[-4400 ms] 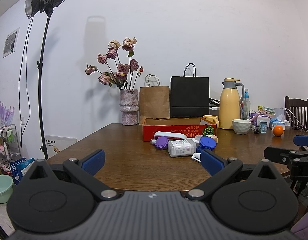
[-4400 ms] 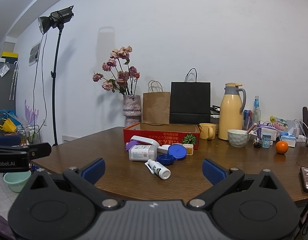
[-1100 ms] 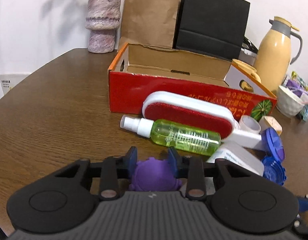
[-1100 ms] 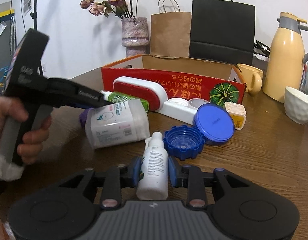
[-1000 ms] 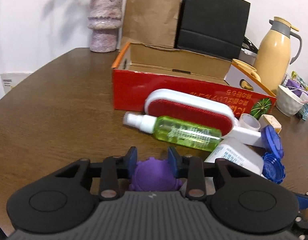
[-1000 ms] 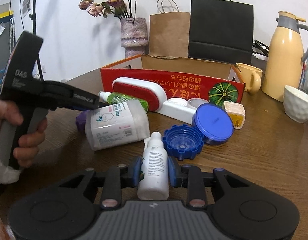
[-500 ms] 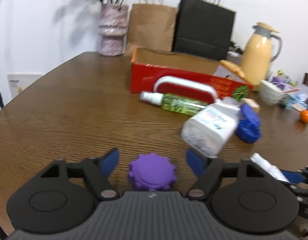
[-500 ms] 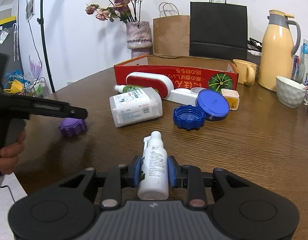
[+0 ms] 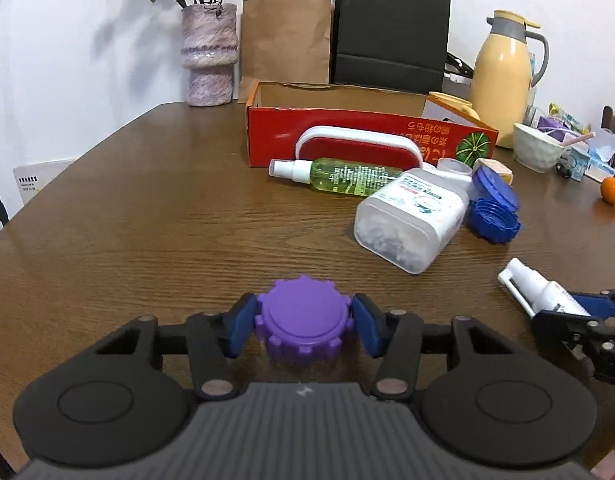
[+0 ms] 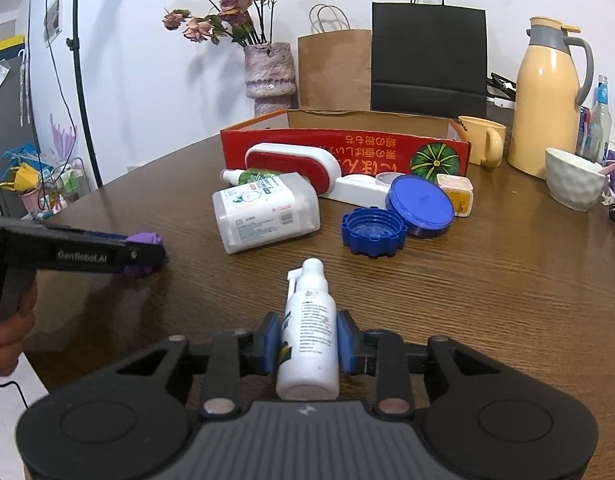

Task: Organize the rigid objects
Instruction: 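Lower both held items into the cardboard box and open both tools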

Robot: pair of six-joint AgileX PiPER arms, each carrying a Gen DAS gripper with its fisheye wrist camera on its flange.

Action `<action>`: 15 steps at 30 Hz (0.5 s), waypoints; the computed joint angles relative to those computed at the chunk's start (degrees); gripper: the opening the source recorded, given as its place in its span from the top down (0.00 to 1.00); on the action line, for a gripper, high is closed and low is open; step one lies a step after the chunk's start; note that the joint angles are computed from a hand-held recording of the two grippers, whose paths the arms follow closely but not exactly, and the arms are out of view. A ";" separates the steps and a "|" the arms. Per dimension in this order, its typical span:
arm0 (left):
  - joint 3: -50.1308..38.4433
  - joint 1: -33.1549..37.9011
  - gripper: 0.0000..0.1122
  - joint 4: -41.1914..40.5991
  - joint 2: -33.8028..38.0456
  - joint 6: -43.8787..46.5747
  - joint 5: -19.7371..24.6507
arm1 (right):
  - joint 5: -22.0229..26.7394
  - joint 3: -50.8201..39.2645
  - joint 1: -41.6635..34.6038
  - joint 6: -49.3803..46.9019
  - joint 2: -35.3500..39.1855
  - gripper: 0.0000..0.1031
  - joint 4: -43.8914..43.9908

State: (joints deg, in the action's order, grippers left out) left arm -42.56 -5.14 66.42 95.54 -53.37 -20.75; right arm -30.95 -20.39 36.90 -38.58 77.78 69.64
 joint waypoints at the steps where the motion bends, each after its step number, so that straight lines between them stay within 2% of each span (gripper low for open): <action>1: 0.50 0.29 0.53 -0.28 -0.34 0.10 -0.56 | -0.33 0.10 0.42 0.10 -0.16 0.72 0.18; 5: 2.91 1.26 0.53 -1.73 -3.34 0.59 -2.26 | -3.37 1.00 3.50 -1.40 -2.51 0.74 3.06; 10: 3.26 2.80 0.53 2.91 -7.70 -4.88 -3.78 | -5.01 1.04 5.74 -7.97 -6.13 0.74 8.78; 12: 1.99 4.12 0.53 8.03 -9.52 -10.42 -5.93 | -5.77 0.79 6.09 -11.77 -9.91 0.74 11.20; 15: -4.23 6.86 0.53 20.42 -9.73 -24.49 -11.66 | -5.15 -1.38 3.46 -20.97 -16.12 0.74 14.01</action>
State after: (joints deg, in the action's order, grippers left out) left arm -46.79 1.72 86.84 85.81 -77.85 -32.41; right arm -36.10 -21.77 40.37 -59.54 61.66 83.64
